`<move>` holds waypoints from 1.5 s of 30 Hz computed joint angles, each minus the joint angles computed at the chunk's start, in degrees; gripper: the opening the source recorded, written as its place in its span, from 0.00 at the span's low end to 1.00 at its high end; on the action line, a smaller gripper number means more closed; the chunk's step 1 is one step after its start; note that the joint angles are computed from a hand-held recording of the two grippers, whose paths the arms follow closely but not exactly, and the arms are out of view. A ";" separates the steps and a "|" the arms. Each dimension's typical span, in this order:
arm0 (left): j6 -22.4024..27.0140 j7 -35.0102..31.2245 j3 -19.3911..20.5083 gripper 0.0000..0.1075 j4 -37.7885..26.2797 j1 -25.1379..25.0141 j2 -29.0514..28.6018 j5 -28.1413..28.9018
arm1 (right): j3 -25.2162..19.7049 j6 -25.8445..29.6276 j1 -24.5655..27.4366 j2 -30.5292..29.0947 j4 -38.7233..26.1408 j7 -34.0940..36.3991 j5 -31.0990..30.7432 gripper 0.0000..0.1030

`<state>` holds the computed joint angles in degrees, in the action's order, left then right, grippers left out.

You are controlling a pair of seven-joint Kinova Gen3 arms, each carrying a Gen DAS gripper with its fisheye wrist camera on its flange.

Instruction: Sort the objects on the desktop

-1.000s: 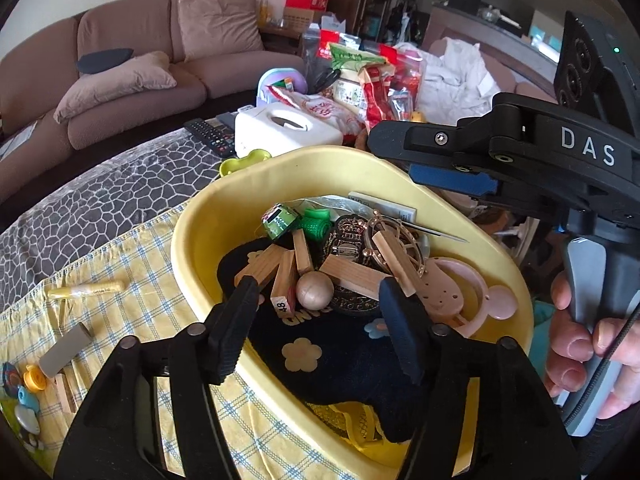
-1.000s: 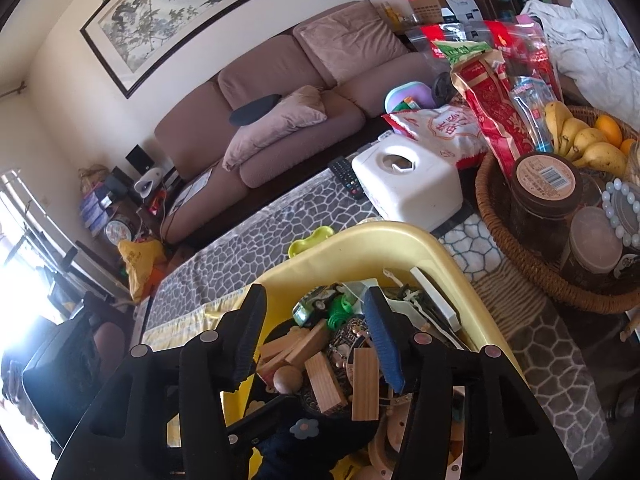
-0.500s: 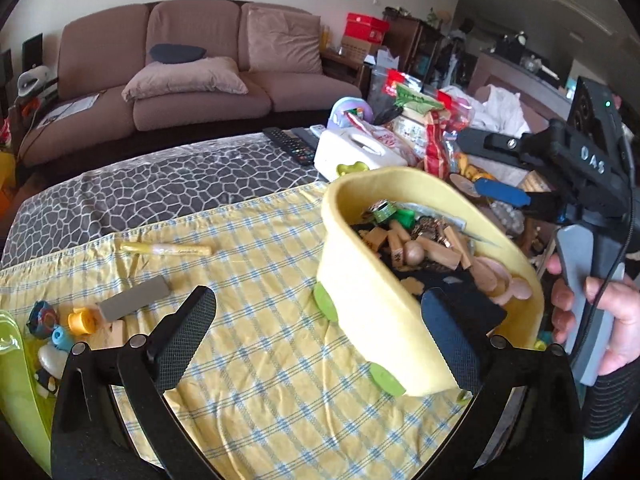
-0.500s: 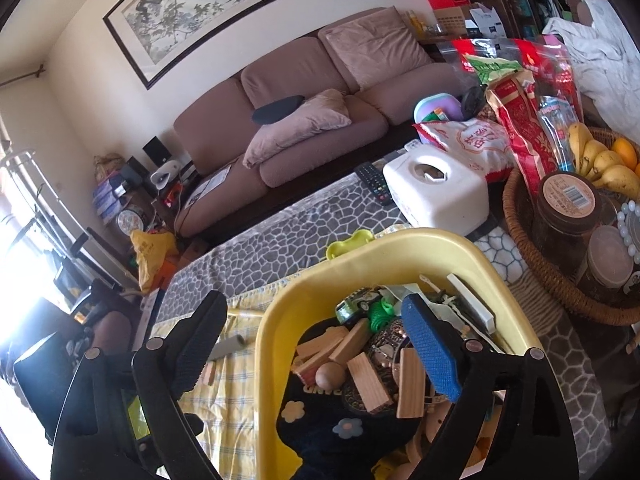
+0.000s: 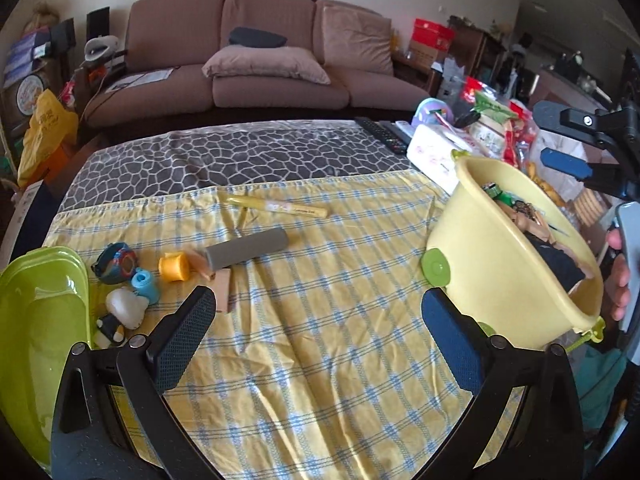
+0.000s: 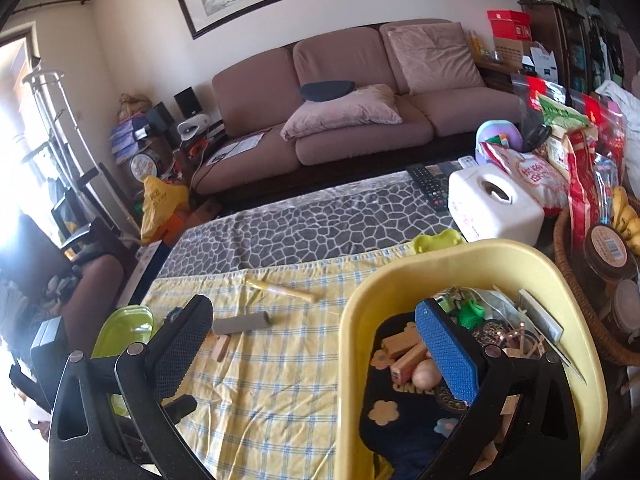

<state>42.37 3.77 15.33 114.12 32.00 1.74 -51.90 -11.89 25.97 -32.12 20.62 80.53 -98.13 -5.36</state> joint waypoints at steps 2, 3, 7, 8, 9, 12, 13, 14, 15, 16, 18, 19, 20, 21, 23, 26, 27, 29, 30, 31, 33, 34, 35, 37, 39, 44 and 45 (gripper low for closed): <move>-0.15 1.47 -0.26 0.96 1.85 -0.32 -0.85 -0.18 | 0.69 0.79 -1.76 0.90 -1.29 -0.95 1.18 1.00; -1.42 1.88 -0.53 0.96 3.14 -0.90 -1.68 0.14 | 0.76 1.25 -2.39 1.37 -1.93 -1.17 1.59 1.00; -4.38 3.97 -0.15 0.96 7.28 -4.27 -5.22 0.95 | 0.79 2.60 -4.95 3.03 -4.18 -1.69 3.16 1.00; -4.02 4.45 0.32 0.96 8.01 -5.14 -6.14 1.05 | 0.75 2.93 -5.53 3.35 -4.66 -1.64 3.52 1.00; -3.94 5.10 0.75 0.96 8.80 -6.08 -7.04 0.99 | 0.78 3.28 -6.20 3.74 -5.22 -1.62 3.94 1.00; -6.29 6.92 0.98 0.96 11.90 -9.30 -10.16 1.94 | 1.03 4.24 -8.01 5.02 -6.67 -1.69 5.07 1.00; -7.50 7.65 0.92 0.96 13.08 -10.48 -11.18 2.15 | 1.21 4.73 -8.63 5.54 -7.30 -1.87 5.41 1.00; -8.40 8.12 0.92 0.96 14.00 -11.57 -12.07 2.48 | 1.37 5.03 -9.11 6.03 -7.76 -2.04 5.69 1.00; -9.13 8.19 0.90 0.96 14.77 -12.56 -12.87 2.91 | 1.59 5.40 -9.60 6.57 -8.28 -2.33 5.94 1.00; -9.60 8.01 0.97 0.96 15.36 -13.47 -13.55 3.27 | 1.61 5.76 -9.79 7.12 -8.69 -2.43 5.98 1.00; -9.81 6.88 1.27 0.96 15.86 -15.04 -14.34 4.06 | 1.88 6.85 -10.38 8.33 -9.96 -2.93 6.13 1.00; -9.95 5.89 1.25 0.96 15.97 -15.70 -14.57 4.66 | 2.08 7.40 -10.72 8.90 -10.55 -3.21 6.29 1.00; -10.13 4.92 1.22 0.96 16.17 -16.39 -14.73 5.18 | 2.29 7.94 -11.16 9.53 -11.21 -3.48 6.54 1.00; -10.33 3.69 1.00 0.96 16.29 -17.01 -14.78 5.95 | 2.48 8.57 -11.58 10.11 -11.88 -3.74 6.78 0.99; -11.56 0.56 -0.29 0.96 16.73 -18.09 -14.96 8.08 | 2.93 9.65 -12.45 11.24 -13.04 -4.38 7.31 1.00; -14.70 -4.43 -2.69 0.96 17.69 -19.83 -15.50 10.39 | 3.19 11.41 -13.25 12.89 -14.84 -4.96 7.72 0.99; -15.57 -6.05 -3.34 0.96 17.96 -20.45 -15.67 10.87 | 3.34 11.90 -13.61 13.34 -15.34 -5.20 7.91 1.00; -17.26 -9.19 -4.76 0.96 18.58 -21.44 -16.13 12.39 | 3.58 12.89 -14.23 14.19 -16.26 -5.51 8.32 1.00; -17.92 -10.55 -5.59 0.96 18.98 -21.80 -16.45 13.70 | 3.56 13.26 -14.44 14.60 -16.66 -5.52 8.43 1.00; -18.82 -11.44 -6.24 0.96 19.53 -22.32 -16.90 14.90 | 3.46 13.62 -14.56 15.01 -17.06 -5.47 8.42 0.99; -21.51 -13.18 -7.82 0.96 21.02 -23.24 -18.11 17.44 | 3.33 14.46 -14.87 15.91 -18.01 -5.42 8.32 1.00; -22.66 -13.97 -8.24 0.96 21.63 -23.78 -18.62 18.48 | 3.28 15.00 -15.07 16.40 -18.61 -5.35 8.29 1.00; -22.96 -14.57 -8.01 0.96 21.91 -24.49 -19.03 19.28 | 3.28 15.58 -15.32 16.94 -19.23 -5.28 8.28 1.00; -21.88 -15.64 -6.19 0.96 21.59 -26.25 -19.10 20.08 | 3.56 16.51 -16.10 17.80 -20.13 -5.45 8.52 1.00; -19.49 -16.61 -3.33 0.96 20.51 -28.15 -18.41 20.49 | 3.68 17.49 -16.85 18.63 -21.22 -5.31 8.82 0.99; -13.45 -17.43 3.95 0.96 17.71 -32.49 -15.92 20.45 | 4.10 18.28 -18.33 19.83 -22.75 -5.62 9.33 1.00; -12.85 -17.52 4.54 0.96 17.39 -32.66 -15.58 20.33 | 4.19 18.38 -18.54 20.07 -23.04 -5.81 9.35 1.00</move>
<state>29.52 -13.75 19.87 131.51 -0.66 -13.84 -31.57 -7.70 44.34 -50.65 40.69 57.50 -103.94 3.99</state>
